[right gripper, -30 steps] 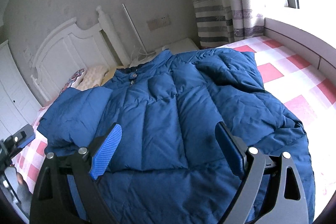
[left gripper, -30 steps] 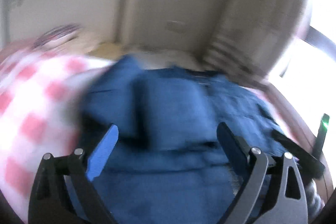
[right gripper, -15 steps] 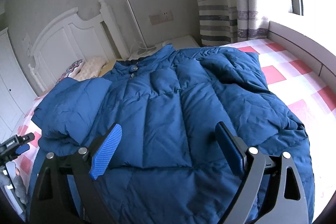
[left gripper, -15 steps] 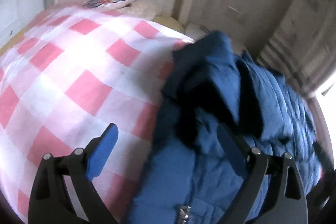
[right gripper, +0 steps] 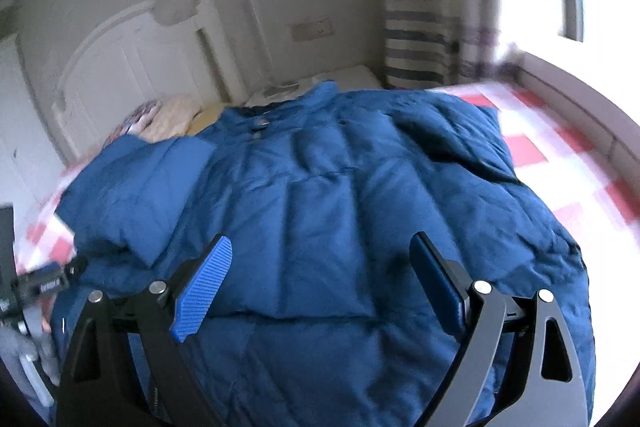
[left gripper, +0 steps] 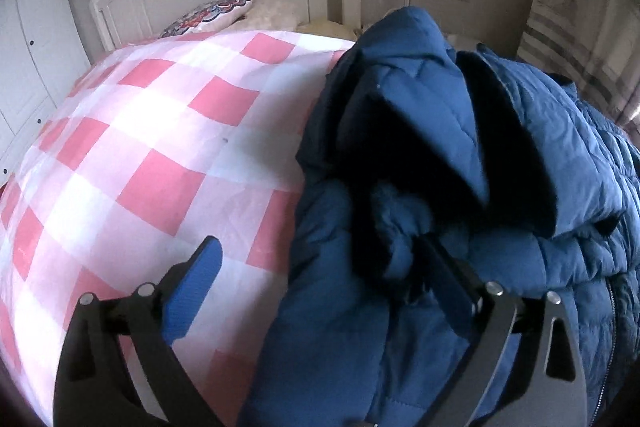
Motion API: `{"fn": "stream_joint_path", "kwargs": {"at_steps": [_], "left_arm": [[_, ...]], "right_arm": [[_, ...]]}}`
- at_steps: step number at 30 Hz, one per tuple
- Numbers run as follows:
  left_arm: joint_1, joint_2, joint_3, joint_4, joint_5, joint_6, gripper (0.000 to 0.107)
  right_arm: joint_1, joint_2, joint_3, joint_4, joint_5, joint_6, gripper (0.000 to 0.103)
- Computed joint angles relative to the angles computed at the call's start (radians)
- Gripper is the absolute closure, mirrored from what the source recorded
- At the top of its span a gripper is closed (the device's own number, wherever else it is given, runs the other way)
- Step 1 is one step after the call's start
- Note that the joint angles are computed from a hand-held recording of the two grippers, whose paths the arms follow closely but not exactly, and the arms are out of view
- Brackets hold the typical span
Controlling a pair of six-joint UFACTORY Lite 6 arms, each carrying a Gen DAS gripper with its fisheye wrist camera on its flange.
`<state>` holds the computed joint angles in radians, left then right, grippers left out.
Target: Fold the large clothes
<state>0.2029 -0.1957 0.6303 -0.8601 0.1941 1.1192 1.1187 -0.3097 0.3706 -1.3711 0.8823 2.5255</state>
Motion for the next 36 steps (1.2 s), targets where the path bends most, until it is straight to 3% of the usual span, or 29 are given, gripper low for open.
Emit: {"fn": "stream_joint_path", "kwargs": {"at_steps": [4,9,15,21,25,31,34,35,36], "left_arm": [[0.032,0.018,0.009,-0.101,0.029,0.11,0.006],[0.117,0.078,0.056,-0.198,0.149,0.213,0.006],[0.137,0.11,0.079,-0.217,0.18,0.233,0.006],[0.165,0.163,0.119,-0.218,0.238,0.225,0.006],[0.163,0.166,0.121,-0.223,0.236,0.228,0.006],[0.16,0.169,0.123,-0.222,0.235,0.225,0.006],[0.165,0.17,0.123,-0.221,0.244,0.225,0.006],[0.168,0.174,0.126,-0.222,0.249,0.225,0.006],[0.17,0.177,0.129,-0.223,0.253,0.226,0.006]], "right_arm": [[0.064,0.266,0.316,0.013,0.002,-0.347,0.016],[0.054,0.655,0.767,0.112,-0.024,-0.838,0.018],[-0.014,0.883,1.056,0.193,-0.082,-1.07,0.02],[-0.099,0.803,0.995,0.203,-0.247,-1.035,0.037],[-0.129,0.781,0.954,0.177,-0.301,-0.956,0.039],[-0.094,0.927,1.115,0.238,-0.147,-1.026,0.036],[-0.077,0.878,1.054,0.164,-0.148,-0.924,0.059],[-0.082,0.796,0.966,0.098,-0.178,-0.819,0.071],[-0.095,0.692,0.863,0.042,-0.215,-0.714,0.074]]}}
